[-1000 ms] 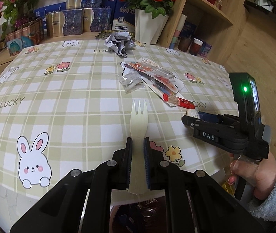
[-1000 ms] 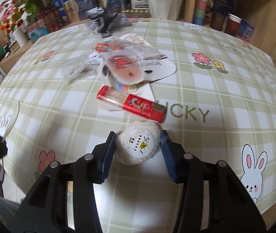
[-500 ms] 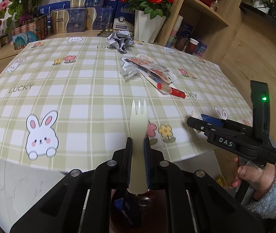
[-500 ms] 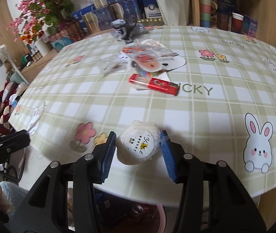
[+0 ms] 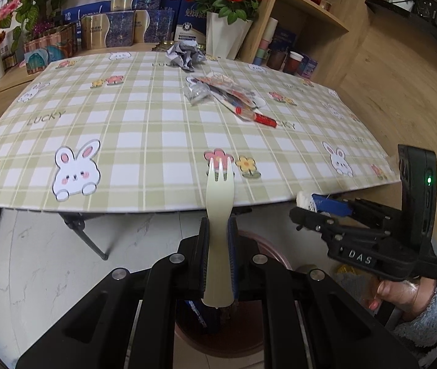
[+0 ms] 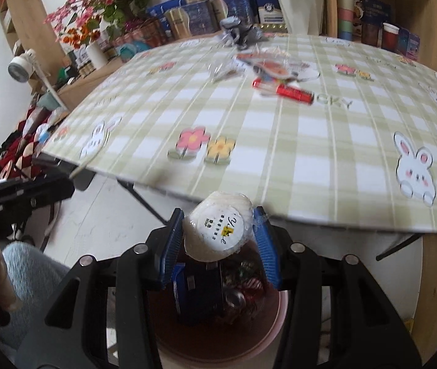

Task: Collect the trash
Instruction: 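Carry the fork over the bin with the left tool while the right tool carries the white round pack there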

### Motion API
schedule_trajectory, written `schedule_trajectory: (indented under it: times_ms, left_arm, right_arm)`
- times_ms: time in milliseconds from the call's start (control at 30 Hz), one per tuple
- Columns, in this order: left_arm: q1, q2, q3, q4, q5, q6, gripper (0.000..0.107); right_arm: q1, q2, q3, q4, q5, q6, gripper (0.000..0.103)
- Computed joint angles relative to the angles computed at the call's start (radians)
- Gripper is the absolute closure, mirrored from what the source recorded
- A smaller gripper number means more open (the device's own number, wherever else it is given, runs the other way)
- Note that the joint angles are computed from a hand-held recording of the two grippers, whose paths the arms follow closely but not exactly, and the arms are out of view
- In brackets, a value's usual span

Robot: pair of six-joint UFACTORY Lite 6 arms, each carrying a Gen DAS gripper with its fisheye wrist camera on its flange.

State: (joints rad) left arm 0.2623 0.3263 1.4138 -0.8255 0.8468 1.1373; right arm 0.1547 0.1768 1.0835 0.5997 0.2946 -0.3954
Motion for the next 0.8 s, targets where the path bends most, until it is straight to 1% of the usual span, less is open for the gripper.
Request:
schedule_trajectory:
  times_ms: [133, 200, 433, 567, 600, 667, 700, 733, 800]
  left_arm:
    - [-0.008, -0.006, -0.064, 0.019, -0.003, 0.011, 0.095]
    - [-0.02, 0.021, -0.075, 0.041, 0.004, 0.001, 0.095]
    - [-0.087, 0.157, -0.036, 0.102, 0.02, -0.088, 0.095]
    - [-0.116, 0.205, -0.006, 0.122, 0.035, -0.125, 0.095]
    - [-0.119, 0.214, -0.003, 0.117, 0.043, -0.126, 0.093]
    - [-0.123, 0.221, -0.002, 0.114, 0.054, -0.125, 0.083]
    - [-0.123, 0.22, -0.008, 0.112, 0.058, -0.122, 0.071]
    - [-0.119, 0.218, -0.013, 0.103, 0.065, -0.114, 0.063]
    - [-0.115, 0.21, -0.018, 0.095, 0.063, -0.112, 0.057]
  right_arm:
    - [-0.008, -0.051, -0.083, 0.059, -0.004, -0.058, 0.055]
    - [-0.02, -0.067, -0.105, 0.088, -0.002, -0.087, 0.055]
    - [-0.052, -0.088, -0.125, 0.135, -0.001, -0.158, 0.055]
    - [-0.067, -0.084, -0.125, 0.146, 0.003, -0.177, 0.055]
    - [-0.071, -0.083, -0.124, 0.149, 0.005, -0.18, 0.055]
    - [-0.077, -0.079, -0.127, 0.157, 0.005, -0.189, 0.055]
    - [-0.08, -0.078, -0.128, 0.162, 0.006, -0.193, 0.055]
    - [-0.082, -0.077, -0.131, 0.168, 0.007, -0.196, 0.055]
    - [-0.083, -0.074, -0.131, 0.17, 0.008, -0.197, 0.055]
